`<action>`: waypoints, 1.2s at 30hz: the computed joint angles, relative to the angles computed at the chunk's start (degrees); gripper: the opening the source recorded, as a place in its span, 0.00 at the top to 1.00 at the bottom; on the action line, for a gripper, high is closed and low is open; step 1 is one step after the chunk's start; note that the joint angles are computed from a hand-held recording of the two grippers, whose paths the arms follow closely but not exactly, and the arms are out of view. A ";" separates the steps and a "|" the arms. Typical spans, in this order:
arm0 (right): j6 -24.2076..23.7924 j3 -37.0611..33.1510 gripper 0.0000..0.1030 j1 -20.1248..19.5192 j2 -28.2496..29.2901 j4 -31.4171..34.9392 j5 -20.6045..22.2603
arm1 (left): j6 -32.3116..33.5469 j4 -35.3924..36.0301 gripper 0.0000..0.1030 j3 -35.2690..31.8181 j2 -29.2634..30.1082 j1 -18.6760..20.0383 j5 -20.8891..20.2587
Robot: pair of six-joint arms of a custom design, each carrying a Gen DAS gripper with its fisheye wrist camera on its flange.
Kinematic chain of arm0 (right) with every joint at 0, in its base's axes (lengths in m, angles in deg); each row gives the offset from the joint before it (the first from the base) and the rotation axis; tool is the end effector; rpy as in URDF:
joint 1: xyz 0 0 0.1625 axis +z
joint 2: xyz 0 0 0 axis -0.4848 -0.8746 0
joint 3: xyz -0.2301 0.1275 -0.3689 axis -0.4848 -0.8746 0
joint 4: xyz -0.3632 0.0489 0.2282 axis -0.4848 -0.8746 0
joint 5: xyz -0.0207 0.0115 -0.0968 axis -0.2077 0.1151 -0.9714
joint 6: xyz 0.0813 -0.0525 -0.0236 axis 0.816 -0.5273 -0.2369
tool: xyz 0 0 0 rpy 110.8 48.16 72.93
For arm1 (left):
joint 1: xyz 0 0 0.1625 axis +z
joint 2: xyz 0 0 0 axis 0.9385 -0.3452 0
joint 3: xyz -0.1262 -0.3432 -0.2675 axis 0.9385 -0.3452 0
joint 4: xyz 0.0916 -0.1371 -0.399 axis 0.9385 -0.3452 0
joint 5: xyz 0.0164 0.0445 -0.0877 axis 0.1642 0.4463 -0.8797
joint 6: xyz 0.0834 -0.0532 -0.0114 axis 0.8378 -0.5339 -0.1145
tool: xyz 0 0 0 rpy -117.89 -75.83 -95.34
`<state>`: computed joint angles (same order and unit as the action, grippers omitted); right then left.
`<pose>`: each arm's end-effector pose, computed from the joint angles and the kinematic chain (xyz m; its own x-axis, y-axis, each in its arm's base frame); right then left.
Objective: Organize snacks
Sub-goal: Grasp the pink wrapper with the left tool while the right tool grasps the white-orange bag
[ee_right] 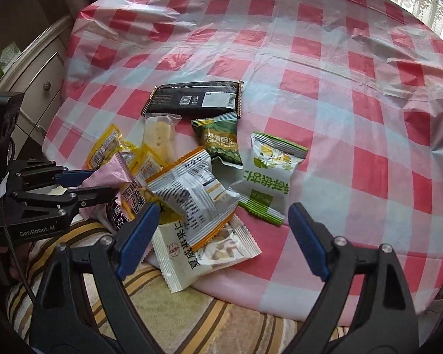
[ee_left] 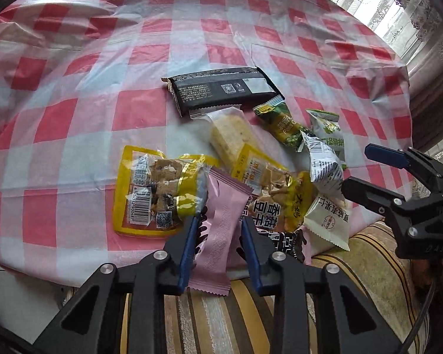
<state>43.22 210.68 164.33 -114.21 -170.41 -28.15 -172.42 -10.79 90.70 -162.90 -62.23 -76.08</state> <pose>0.4294 -0.2949 0.0941 -0.5516 -0.7285 0.4062 -0.7717 0.6305 0.0830 -0.1438 -0.2006 0.3666 -0.8209 -0.2260 -0.5245 0.0446 0.8901 -0.4535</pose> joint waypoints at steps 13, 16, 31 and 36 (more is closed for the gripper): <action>-5.27 -2.46 0.41 -2.08 3.53 3.58 3.43 | -4.42 4.05 0.77 -0.40 -1.34 -4.67 1.00; -4.54 -2.22 0.46 -2.29 3.23 3.39 3.69 | -5.07 4.94 0.77 -0.61 -0.98 -5.47 1.34; -1.20 2.85 0.48 -1.36 -4.16 -3.11 2.57 | -4.96 4.89 0.78 -2.89 5.13 -7.00 3.98; 1.14 5.79 0.48 -2.94 -9.21 -3.90 1.96 | 0.89 -2.08 0.78 -2.59 8.88 -4.83 5.95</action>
<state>44.36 216.48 161.38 -123.42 -174.31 -26.19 -171.53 -12.87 88.11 -154.02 -67.06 -70.12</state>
